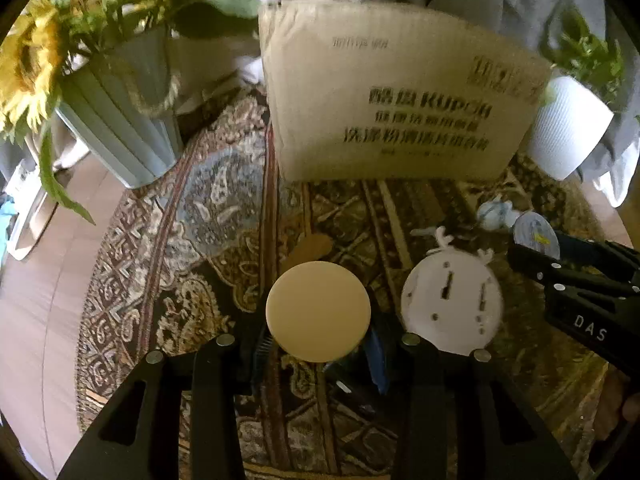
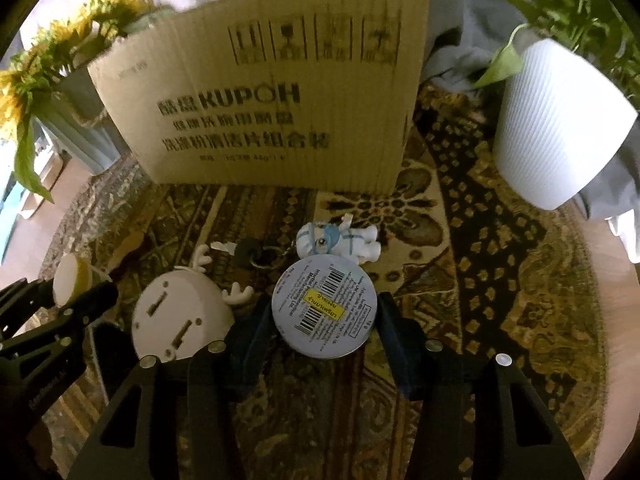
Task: Organize rigid objects
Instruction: 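Close the left tool on the jar while the right tool grasps the round tin, then lift and carry the jar and tin over the cardboard box with both tools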
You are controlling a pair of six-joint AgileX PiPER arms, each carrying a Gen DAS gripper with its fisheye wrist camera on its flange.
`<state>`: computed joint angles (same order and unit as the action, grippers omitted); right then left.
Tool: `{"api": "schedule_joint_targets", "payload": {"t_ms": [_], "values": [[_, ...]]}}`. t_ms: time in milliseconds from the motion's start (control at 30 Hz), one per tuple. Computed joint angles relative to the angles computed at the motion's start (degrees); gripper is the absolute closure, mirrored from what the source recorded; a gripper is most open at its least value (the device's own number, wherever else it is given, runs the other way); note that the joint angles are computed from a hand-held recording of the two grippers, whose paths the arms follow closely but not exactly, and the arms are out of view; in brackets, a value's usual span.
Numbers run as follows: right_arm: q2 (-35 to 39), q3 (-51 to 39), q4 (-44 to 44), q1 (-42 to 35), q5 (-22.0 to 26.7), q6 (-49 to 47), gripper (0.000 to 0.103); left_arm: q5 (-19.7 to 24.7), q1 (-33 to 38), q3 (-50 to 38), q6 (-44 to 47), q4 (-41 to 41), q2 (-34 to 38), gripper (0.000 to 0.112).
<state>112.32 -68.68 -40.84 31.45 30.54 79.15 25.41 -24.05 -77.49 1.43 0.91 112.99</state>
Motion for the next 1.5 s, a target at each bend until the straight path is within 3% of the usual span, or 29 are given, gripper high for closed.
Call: {"api": "schedule_joint_targets", "payload": {"t_ms": [833,1067,1500], "values": [[-14.96,1.66,-16.83,8.4,11.83,13.35,0.05,-8.45,-0.79,5.71,3.79,-0.34,-15.9,0.072],[-17.55,0.31,-21.48,9.84,14.78,15.1,0.05,-9.0,-0.23,2.71,10.38,-6.24,-16.6,0.072],[-17.33,-6.37,-27.03,9.51,18.12,12.34,0.05,-8.36,-0.09,-7.63,14.05,-8.67,-13.22,0.072]]}}
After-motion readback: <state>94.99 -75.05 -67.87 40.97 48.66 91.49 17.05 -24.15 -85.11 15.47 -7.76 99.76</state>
